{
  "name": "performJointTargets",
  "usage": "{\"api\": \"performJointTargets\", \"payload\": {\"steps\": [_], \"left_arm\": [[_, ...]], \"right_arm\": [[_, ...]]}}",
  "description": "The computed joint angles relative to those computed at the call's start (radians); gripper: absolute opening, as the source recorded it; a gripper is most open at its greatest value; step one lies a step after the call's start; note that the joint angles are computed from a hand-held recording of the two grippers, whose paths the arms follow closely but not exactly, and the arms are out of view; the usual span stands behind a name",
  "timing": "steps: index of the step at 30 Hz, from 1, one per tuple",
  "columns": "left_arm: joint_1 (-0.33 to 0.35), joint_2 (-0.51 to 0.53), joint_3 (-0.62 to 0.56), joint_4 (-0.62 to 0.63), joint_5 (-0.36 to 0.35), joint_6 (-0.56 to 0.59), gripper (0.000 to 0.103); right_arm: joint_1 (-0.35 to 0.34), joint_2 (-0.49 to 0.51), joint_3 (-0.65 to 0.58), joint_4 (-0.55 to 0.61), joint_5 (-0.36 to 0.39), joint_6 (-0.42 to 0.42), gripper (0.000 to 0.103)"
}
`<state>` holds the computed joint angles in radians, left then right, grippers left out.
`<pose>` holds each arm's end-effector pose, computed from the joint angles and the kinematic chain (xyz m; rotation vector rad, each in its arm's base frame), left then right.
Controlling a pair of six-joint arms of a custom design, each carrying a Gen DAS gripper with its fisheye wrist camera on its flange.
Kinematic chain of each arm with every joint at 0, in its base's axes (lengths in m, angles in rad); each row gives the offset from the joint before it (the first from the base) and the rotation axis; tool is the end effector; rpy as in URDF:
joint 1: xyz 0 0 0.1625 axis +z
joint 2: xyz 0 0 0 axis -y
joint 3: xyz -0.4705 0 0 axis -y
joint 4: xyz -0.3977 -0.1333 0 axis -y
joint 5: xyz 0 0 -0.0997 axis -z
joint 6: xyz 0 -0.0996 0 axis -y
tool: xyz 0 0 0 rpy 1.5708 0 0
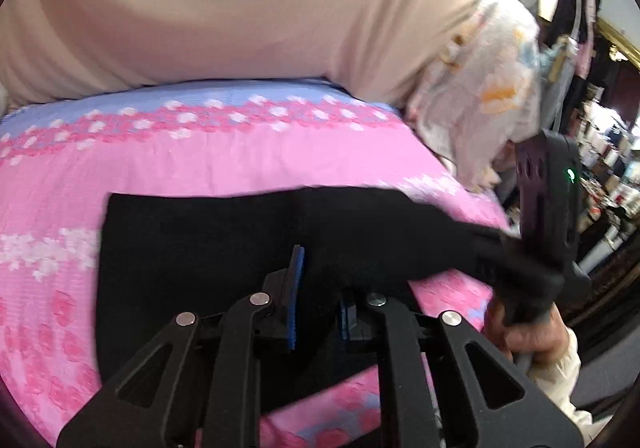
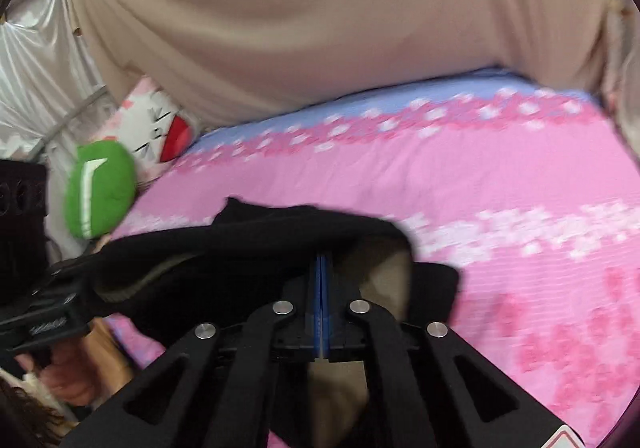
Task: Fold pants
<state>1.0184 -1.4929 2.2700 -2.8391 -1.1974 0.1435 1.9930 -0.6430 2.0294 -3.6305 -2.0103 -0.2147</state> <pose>-0.0927 -0.4736 0.3180 0.8220 2.6514 -0.7869 0.3221 -0.4951 0.0454 0.6247 -2.5480 0.9709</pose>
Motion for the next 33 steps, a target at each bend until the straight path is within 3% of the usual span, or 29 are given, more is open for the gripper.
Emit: {"api": "performJointTargets", "payload": {"steps": [2, 4, 6, 7, 8, 10, 15, 18, 19, 21, 23, 27, 29, 30, 31, 33], "left_arm": [[-0.007, 0.032, 0.018, 0.005, 0.012, 0.004, 0.019], [-0.010, 0.082, 0.028, 0.060, 0.057, -0.010, 0.025], [-0.004, 0.094, 0.041, 0.088, 0.074, -0.038, 0.036], [-0.002, 0.086, 0.051, 0.076, 0.073, -0.039, 0.053], [-0.001, 0.073, 0.060, 0.060, 0.077, -0.039, 0.073], [-0.006, 0.042, 0.082, -0.003, 0.118, -0.047, 0.086], [-0.007, -0.014, 0.092, -0.028, 0.207, -0.068, 0.089], [0.001, -0.035, 0.090, -0.042, 0.259, -0.051, 0.089], [0.006, -0.053, 0.092, -0.043, 0.265, -0.044, 0.089], [0.022, -0.087, 0.091, -0.042, 0.265, -0.043, 0.089], [0.061, -0.129, 0.077, -0.020, 0.218, -0.042, 0.093], [0.107, -0.117, 0.057, -0.050, 0.273, -0.056, 0.093], [0.127, -0.100, 0.043, -0.045, 0.289, -0.068, 0.093], [0.136, -0.089, 0.035, -0.039, 0.289, -0.078, 0.093], [0.137, -0.084, 0.033, -0.037, 0.296, -0.080, 0.093], [0.126, -0.076, 0.046, -0.058, 0.334, -0.069, 0.093]], "right_arm": [[-0.026, 0.012, -0.009, 0.045, -0.113, 0.037, 0.000], [-0.083, 0.003, 0.011, 0.103, -0.144, 0.158, 0.004], [-0.105, -0.028, 0.086, 0.024, -0.073, 0.205, 0.009], [-0.100, -0.038, 0.114, -0.025, -0.045, 0.200, 0.013], [-0.092, -0.049, 0.136, -0.055, -0.024, 0.197, 0.020], [-0.068, -0.068, 0.159, -0.080, 0.029, 0.173, 0.059], [-0.023, -0.037, 0.081, 0.042, 0.089, 0.126, 0.067], [-0.013, 0.022, -0.012, 0.190, 0.013, 0.146, 0.068], [-0.018, 0.028, -0.019, 0.200, 0.019, 0.150, 0.069], [-0.017, 0.031, -0.012, 0.194, 0.026, 0.153, 0.069], [-0.020, 0.017, 0.006, 0.176, 0.069, 0.163, 0.069], [-0.026, 0.002, 0.024, 0.184, 0.085, 0.172, 0.067], [-0.010, 0.032, -0.008, 0.203, 0.009, 0.143, 0.042], [0.009, 0.051, -0.031, 0.206, -0.067, 0.122, 0.019], [0.025, 0.055, -0.040, 0.185, -0.102, 0.105, 0.007], [0.044, 0.024, -0.016, 0.104, -0.084, 0.079, 0.004]]}}
